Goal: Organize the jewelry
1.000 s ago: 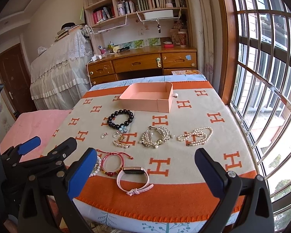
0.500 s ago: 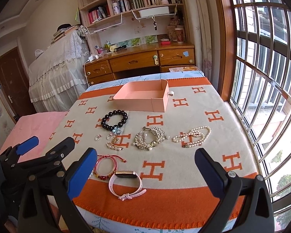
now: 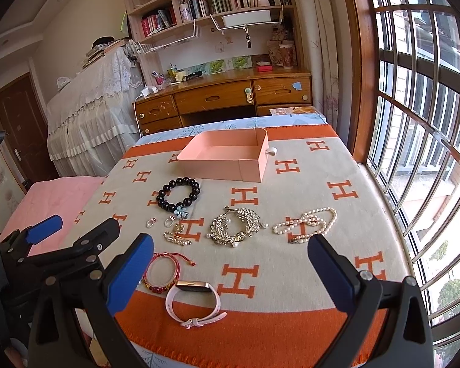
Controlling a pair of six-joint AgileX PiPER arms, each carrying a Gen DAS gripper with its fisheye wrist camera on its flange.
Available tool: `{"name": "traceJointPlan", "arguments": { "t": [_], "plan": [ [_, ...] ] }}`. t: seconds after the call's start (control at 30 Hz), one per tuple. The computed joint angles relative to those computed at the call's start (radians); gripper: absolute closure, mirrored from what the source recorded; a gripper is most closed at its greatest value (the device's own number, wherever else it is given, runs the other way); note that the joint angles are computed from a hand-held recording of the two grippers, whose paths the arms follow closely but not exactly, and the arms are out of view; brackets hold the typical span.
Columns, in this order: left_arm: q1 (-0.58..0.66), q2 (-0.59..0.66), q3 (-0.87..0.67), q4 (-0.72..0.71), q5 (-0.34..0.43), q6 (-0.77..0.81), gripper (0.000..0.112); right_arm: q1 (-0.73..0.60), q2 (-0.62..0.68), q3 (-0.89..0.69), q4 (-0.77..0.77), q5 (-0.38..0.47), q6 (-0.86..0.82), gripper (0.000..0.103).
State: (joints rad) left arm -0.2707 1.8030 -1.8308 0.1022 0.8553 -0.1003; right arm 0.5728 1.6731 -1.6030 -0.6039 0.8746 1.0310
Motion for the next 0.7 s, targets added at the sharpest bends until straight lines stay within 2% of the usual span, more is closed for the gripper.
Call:
{"name": "traceJointPlan", "arguments": {
  "t": [0.43, 0.53, 0.7],
  "plan": [
    [0.020, 0.018, 0.000, -0.056, 0.004, 0.054, 0.011, 0.003, 0.002, 0.000, -0.003, -0.002, 0.002, 0.002],
    [0.025, 0.038, -0.031, -0.068, 0.024, 0.074, 0.011, 0.003, 0.013, -0.010, 0.000, -0.007, -0.013, 0.004],
    [0.034, 0.082, -0.103, -0.094, 0.077, 0.106, 0.010, -0.028, 0.047, -0.055, 0.089, -0.022, -0.107, 0.008]
  ]
}}
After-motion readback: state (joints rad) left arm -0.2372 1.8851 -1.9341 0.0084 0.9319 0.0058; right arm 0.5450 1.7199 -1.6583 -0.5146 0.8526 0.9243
